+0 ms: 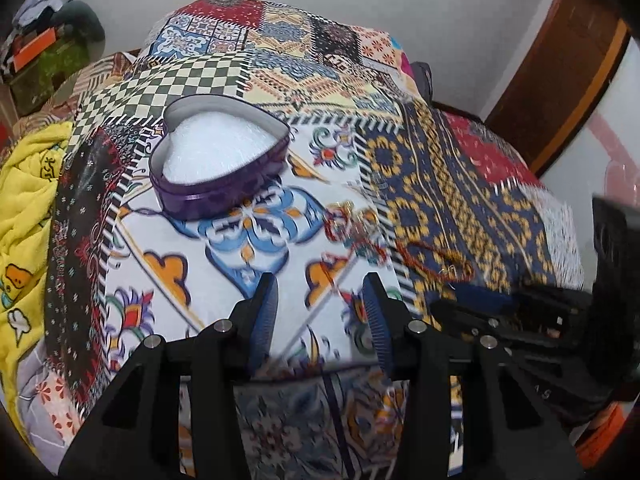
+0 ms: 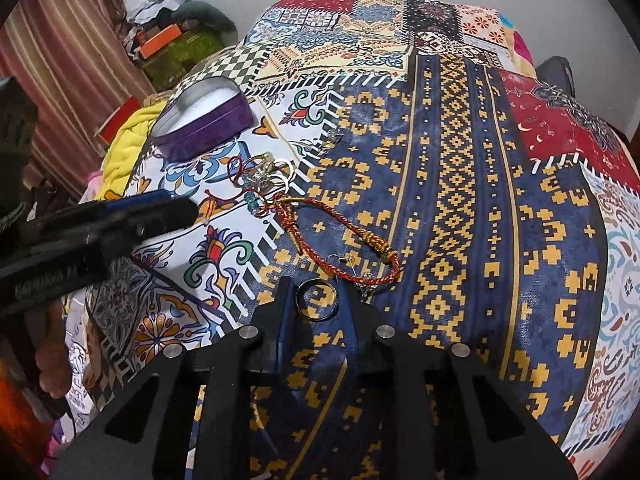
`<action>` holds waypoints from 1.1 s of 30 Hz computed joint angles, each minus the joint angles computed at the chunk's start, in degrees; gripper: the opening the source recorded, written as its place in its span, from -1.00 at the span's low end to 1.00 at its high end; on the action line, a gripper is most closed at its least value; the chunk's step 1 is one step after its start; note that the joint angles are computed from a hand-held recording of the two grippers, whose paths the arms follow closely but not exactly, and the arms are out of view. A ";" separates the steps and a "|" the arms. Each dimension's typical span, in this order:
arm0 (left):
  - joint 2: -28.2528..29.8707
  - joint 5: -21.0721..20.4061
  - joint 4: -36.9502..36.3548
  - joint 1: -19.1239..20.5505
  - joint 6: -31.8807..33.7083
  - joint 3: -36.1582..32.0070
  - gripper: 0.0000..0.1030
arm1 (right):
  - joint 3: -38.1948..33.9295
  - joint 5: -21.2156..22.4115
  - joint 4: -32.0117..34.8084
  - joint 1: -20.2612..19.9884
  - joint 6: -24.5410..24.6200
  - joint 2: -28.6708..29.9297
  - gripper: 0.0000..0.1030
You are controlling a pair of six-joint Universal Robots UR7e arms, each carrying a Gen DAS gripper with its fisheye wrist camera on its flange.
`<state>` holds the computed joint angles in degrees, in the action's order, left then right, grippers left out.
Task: Organize jewelry
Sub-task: 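Grasp the gold-and-red earrings with the left tool while the right tool grasps a silver ring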
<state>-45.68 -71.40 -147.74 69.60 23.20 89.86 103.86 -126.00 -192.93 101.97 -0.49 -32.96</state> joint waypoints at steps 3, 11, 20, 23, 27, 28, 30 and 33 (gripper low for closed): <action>1.36 -2.09 2.95 0.68 -1.44 -2.86 -0.15 | 0.12 -0.65 -0.80 0.15 0.14 0.07 -0.61; 1.99 -4.29 4.68 0.26 -0.06 -3.23 -0.46 | 1.73 -1.32 -4.05 0.06 0.54 -1.75 -0.61; 3.48 -5.55 2.51 -1.43 3.79 -3.23 -0.47 | 2.66 -2.90 -6.91 0.27 0.64 -2.83 -0.61; 4.19 -5.12 2.05 -1.65 3.97 -3.74 -0.50 | 3.00 -2.77 -7.25 -0.03 0.89 -3.23 -0.61; 4.89 -5.06 1.74 -1.50 3.43 -4.59 -0.59 | 3.38 -2.32 -7.75 -0.33 1.13 -3.45 -0.61; 5.17 -4.60 1.39 -1.53 3.69 -4.69 -0.59 | 3.48 -2.21 -7.86 -0.37 1.13 -3.47 -0.61; 5.82 -2.33 0.27 -1.73 4.14 -4.70 -0.59 | 3.43 -2.16 -7.72 -0.42 1.59 -3.46 -0.61; 6.34 -0.65 -0.63 -1.62 4.53 -4.61 -0.60 | 3.39 -1.99 -7.73 -0.41 1.54 -3.41 -0.61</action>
